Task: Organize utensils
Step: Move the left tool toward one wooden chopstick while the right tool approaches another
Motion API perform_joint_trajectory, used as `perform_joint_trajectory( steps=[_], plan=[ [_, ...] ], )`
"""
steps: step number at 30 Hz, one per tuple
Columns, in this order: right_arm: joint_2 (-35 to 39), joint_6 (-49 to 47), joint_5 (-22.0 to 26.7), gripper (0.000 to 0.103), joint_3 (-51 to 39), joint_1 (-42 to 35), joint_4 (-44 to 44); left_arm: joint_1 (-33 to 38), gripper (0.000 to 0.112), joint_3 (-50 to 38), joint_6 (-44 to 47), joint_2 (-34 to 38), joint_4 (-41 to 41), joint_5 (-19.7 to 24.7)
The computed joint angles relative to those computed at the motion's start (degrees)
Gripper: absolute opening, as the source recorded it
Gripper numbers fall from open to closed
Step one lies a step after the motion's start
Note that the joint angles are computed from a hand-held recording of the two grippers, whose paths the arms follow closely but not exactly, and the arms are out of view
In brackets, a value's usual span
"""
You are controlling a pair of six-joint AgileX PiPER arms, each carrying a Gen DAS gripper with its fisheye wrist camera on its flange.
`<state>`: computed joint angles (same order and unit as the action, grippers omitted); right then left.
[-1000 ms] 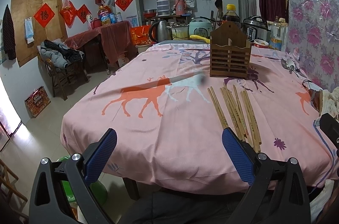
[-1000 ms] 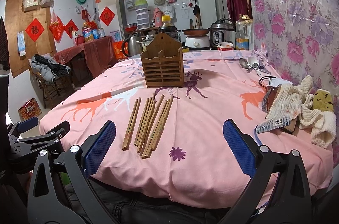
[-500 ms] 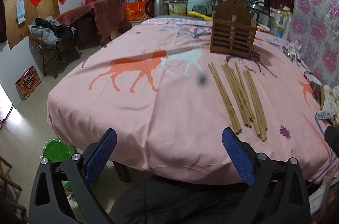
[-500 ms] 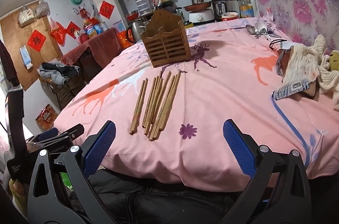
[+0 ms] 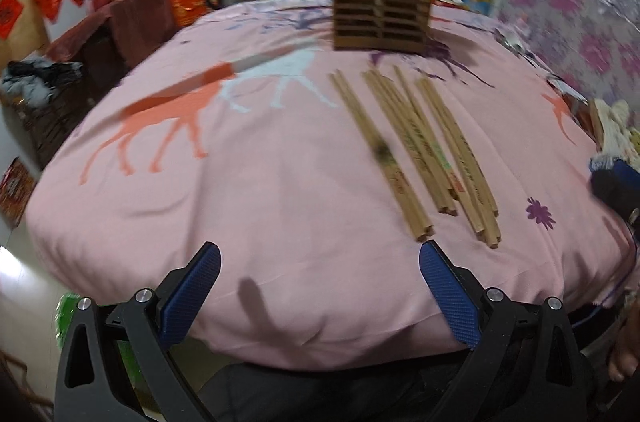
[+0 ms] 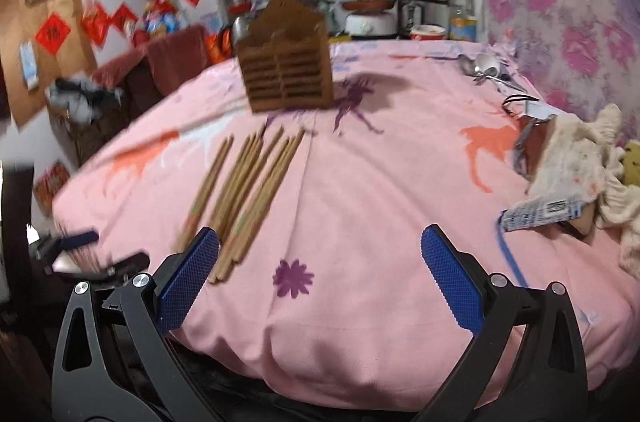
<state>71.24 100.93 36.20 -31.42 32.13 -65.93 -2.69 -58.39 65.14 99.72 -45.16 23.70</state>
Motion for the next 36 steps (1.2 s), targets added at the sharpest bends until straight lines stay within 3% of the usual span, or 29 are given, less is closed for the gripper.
perform_joint_trajectory(
  steps=[7, 11, 12, 16, 19, 22, 25, 31, 33, 36],
  plan=[
    [7.6, -0.8, -9.5, 0.097, -1.3, -4.0, -5.6, -3.5, 0.098, -4.3, 0.8, 5.0, 1.5, -0.3],
    [12.6, -8.1, -13.9, 0.097, -5.0, -6.4, -2.5, -3.1, 0.098, -10.2, -7.3, 8.7, 7.7, -0.1],
    [13.6, -7.9, -14.0, 0.097, -5.7, -6.3, -3.1, -2.7, 0.098, -11.3, -8.8, 9.3, 8.8, 0.3],
    [16.2, -1.6, -6.1, 0.096, -7.0, -5.1, -7.1, -1.1, 0.098, -13.6, -12.1, 10.4, 11.0, 0.7],
    [12.8, -1.0, -12.6, 0.096, -4.6, -10.1, -7.3, 0.5, 0.097, -13.1, -7.3, 9.5, 5.6, 3.9],
    [11.6, 0.4, -10.1, 0.096, -4.1, -9.2, -8.1, 0.6, 0.097, -12.6, -2.0, 8.8, 1.0, 8.6],
    [10.5, 3.6, -11.7, 0.096, -3.1, -12.4, -8.5, -0.6, 0.097, -11.8, 3.0, 7.9, -2.7, 12.5],
    [9.4, 5.7, -16.2, 0.096, -2.1, -19.0, -8.9, -4.8, 0.099, -12.0, 2.2, 9.9, -1.2, 7.3],
    [9.3, 7.0, -17.1, 0.096, -2.0, -19.6, -10.1, -4.4, 0.098, -14.4, -4.1, 11.0, 2.5, 6.5],
    [9.5, 9.5, -17.9, 0.096, -1.9, -19.6, -12.6, -1.8, 0.097, -17.6, -7.2, 12.1, 3.3, 10.2]
  ],
)
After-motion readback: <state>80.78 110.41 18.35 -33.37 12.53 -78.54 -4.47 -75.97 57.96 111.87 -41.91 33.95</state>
